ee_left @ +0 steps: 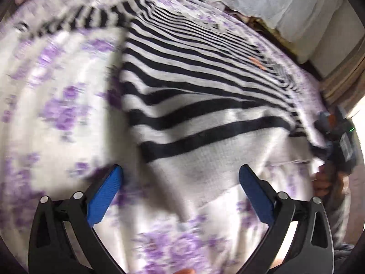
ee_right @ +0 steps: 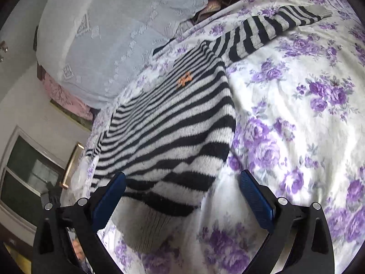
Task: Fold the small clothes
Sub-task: 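Grasp the sweater's side edge with the left tool while the right tool grasps a sleeve cuff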
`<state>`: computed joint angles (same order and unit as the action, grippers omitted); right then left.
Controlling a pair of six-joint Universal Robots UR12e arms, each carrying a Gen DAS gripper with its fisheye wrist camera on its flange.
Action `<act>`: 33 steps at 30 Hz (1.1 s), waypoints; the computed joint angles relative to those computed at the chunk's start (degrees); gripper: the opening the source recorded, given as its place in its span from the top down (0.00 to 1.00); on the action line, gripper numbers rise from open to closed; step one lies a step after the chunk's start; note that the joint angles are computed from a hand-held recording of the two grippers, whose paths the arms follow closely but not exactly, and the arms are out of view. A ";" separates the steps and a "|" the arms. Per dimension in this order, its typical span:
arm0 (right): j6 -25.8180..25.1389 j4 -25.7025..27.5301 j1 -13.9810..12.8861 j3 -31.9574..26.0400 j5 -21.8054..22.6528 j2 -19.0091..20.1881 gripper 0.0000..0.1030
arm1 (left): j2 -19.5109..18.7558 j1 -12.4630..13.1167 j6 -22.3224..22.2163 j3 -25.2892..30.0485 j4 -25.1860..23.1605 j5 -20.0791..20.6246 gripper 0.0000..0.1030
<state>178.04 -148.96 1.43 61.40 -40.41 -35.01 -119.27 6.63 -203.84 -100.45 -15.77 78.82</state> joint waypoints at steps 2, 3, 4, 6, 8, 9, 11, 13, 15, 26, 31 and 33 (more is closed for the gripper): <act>-1.94 2.17 -0.10 0.75 0.72 -0.69 0.03 | -0.91 0.63 -0.65 0.77 0.35 -3.12 0.04; -2.80 3.74 -0.40 1.55 2.85 -1.19 0.03 | -1.27 0.78 -0.77 1.02 0.64 -3.76 0.04; -4.19 6.09 -0.66 1.77 5.07 -1.46 0.03 | -1.54 0.87 -0.79 1.21 0.89 -4.28 0.05; -8.70 11.37 -1.31 3.26 7.90 -2.86 0.03 | -1.74 0.96 -1.32 1.15 2.31 -5.37 0.06; -12.02 14.72 -1.36 3.96 8.47 -3.70 0.03 | -1.76 1.24 -1.30 0.84 3.78 -7.37 0.25; -13.91 16.86 -1.34 4.12 8.71 -4.01 0.03 | -1.77 1.36 -1.20 0.72 4.23 -8.52 0.42; -14.41 18.23 -1.03 3.44 8.84 -3.75 0.03 | -2.39 1.68 -0.75 1.51 3.43 -11.25 0.51; -12.63 18.70 -0.59 1.46 9.99 -2.33 0.03 | -2.93 1.55 -0.18 2.38 1.53 -10.86 0.57; -8.82 16.26 0.02 -0.39 9.69 -0.86 0.03 | -3.16 1.72 -1.07 2.54 1.94 -11.66 0.59; -16.97 26.58 0.22 -1.24 11.01 -0.69 0.81 | -3.18 2.90 -4.06 0.79 4.44 -16.85 0.91; -17.92 21.55 -0.75 2.66 10.07 -3.91 0.85 | -0.85 2.95 -2.29 -1.14 5.98 -15.91 0.94; -21.31 22.72 -0.98 3.66 7.44 -5.32 0.85 | 0.16 2.76 -0.80 -1.92 5.00 -15.22 0.94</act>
<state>156.73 -126.24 0.45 65.06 -32.97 -40.33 -119.10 9.39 -204.65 -102.37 -10.76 63.61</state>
